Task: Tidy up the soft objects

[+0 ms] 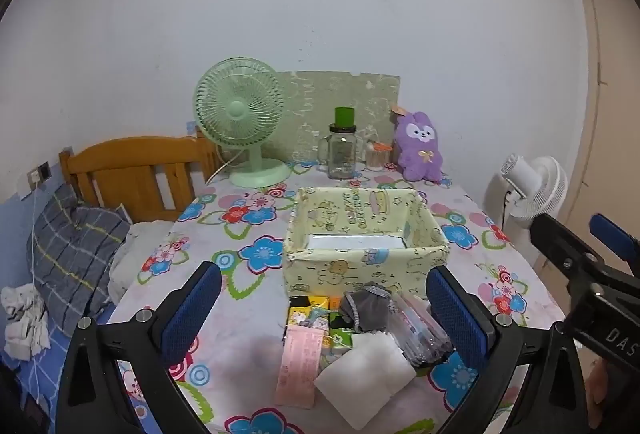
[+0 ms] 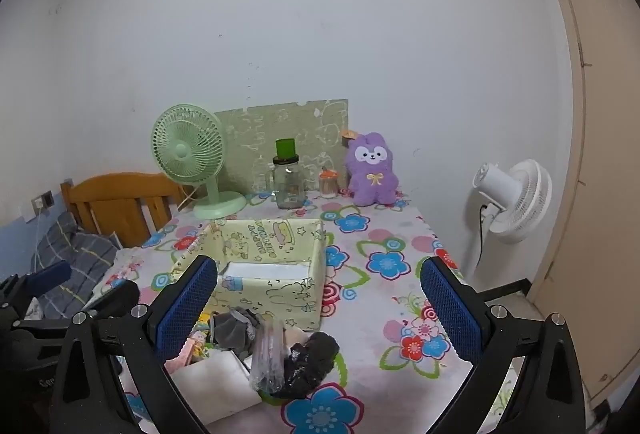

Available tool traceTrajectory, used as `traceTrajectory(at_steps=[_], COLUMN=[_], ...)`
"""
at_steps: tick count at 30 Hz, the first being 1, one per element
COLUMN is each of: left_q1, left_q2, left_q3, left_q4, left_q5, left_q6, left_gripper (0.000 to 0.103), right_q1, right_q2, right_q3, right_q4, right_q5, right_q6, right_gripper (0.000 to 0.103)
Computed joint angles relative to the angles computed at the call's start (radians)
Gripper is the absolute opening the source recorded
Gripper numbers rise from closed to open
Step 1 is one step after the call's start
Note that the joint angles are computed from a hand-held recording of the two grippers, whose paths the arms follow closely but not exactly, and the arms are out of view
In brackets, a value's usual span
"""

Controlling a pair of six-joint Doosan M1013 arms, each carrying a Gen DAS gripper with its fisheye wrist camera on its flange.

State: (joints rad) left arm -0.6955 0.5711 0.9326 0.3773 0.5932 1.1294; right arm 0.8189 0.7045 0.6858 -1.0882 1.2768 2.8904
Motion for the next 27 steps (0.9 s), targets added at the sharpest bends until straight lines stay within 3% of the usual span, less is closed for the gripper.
traceTrajectory(at_steps=[6,13,27], left_q1=[-0.008,-0.007,-0.001], left_q2=[-0.005,0.012,0.005], left_q3=[0.019,-0.020,-0.032], left_q4=[0.041,-0.005,-0.053], left_q5=[-0.024,0.008,-0.003], left_q6=[-0.015,0.019,0.034], left_gripper=[0.103,0.103,0.103], right_q1=[0.001,-0.001,0.006], right_q2=[0.014,0.014,0.013], right_q3=[-0.009,-0.015,-0.034], right_q4=[-0.013,-0.009,-0.035], right_q5=[0.009,0.011,0.014], right_q6=[0.004,0.001,0.012], right_gripper=[0.103,0.103,0.103])
